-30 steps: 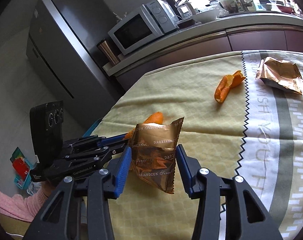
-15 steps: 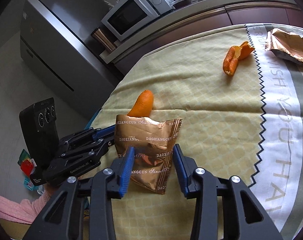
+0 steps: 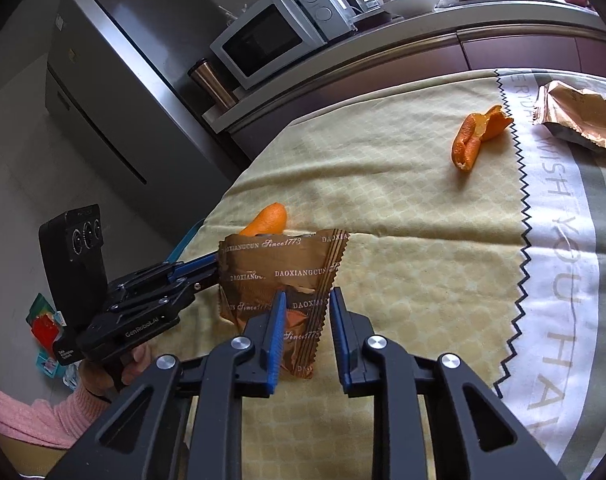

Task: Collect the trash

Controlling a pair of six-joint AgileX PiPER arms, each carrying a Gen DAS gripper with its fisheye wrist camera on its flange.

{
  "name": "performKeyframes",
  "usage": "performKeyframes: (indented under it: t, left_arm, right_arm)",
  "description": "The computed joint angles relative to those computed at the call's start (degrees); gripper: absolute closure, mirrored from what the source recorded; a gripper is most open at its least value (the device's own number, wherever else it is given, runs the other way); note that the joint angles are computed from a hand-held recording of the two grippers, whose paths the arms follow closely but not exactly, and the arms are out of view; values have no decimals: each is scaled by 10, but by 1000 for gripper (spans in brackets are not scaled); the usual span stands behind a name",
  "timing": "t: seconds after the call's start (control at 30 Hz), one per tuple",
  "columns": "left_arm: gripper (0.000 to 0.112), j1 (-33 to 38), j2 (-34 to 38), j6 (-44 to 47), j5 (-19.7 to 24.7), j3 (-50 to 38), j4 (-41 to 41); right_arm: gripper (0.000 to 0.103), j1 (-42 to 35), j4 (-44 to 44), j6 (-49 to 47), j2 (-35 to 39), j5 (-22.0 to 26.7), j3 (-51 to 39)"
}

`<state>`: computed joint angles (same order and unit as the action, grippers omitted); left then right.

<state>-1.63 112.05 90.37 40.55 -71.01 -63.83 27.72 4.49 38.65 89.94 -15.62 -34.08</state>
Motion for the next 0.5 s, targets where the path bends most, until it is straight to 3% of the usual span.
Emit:
performKeyframes:
  t: [0.07,0.17,0.3,0.43,0.5]
  left_arm:
    - [93,10,0,1,9,-3,0]
    - [93,20,0,7,15,-2,-4]
    - [93,25,7,6,10,-3,-2]
    - [93,25,10,17,-3,1,-8]
    - [92,25,11,20,-8,2,-11]
  right_arm:
    - [87,0,-9,7,5,1,-4]
    - [86,-12,-114,105,16,-2,-12]
    - [72,-12,-179,167,28,-24,-20]
    - [72,-18,-251,233,38,-77,-19]
    - [72,-27,-279,254,41,-141,-4]
